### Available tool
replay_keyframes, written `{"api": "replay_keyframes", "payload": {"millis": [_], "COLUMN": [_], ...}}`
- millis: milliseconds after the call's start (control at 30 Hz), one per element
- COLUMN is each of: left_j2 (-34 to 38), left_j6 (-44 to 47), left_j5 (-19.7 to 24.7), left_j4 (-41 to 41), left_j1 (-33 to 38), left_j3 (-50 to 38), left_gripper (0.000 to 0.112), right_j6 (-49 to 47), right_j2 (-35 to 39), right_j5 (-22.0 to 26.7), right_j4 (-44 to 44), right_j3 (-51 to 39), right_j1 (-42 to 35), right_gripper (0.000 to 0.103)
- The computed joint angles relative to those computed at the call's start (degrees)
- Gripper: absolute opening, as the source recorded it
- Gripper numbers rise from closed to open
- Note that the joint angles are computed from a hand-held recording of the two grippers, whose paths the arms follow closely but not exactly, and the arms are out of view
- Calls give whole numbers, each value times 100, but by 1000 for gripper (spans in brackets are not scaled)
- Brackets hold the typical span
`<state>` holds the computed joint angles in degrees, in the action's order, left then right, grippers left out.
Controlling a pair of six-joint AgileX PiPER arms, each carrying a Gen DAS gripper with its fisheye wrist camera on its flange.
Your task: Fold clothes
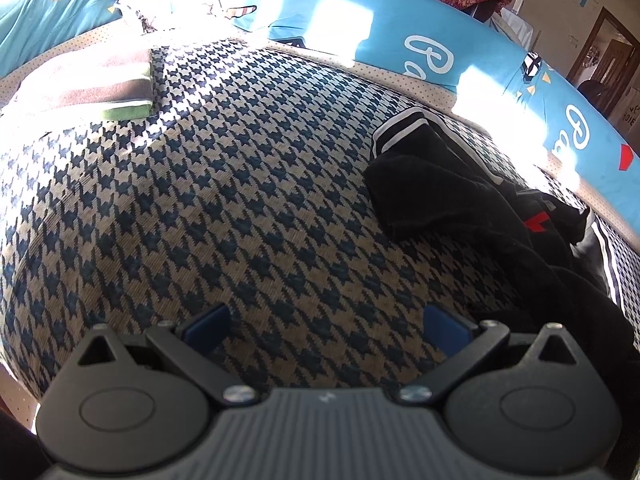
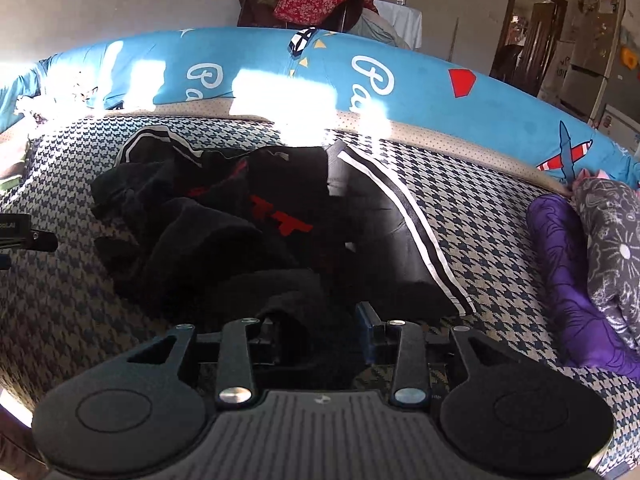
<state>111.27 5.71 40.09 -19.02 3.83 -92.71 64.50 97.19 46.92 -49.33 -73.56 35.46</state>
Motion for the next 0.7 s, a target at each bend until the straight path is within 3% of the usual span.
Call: {"api": "replay_keyframes", "payload": {"millis": [333, 433, 700], "left_j2": [24, 35, 106], "left_j6": [-209, -250, -311], "left_j5": [73, 83, 143], "left_j4": [89, 97, 154], "left_j1": [63, 72, 85], "left_j3": [-73, -91, -166], "left_gripper": [103, 103, 103], "right_j6": [249, -61, -1366], "right_j2": [-274, -19, 1219], "right_j5": [-14, -266, -881], "right_j4": [-682, -591, 115], "right_j3": [-150, -468, -1551], "right_j1": [593, 585, 408], "right_gripper": [46, 50, 49]}}
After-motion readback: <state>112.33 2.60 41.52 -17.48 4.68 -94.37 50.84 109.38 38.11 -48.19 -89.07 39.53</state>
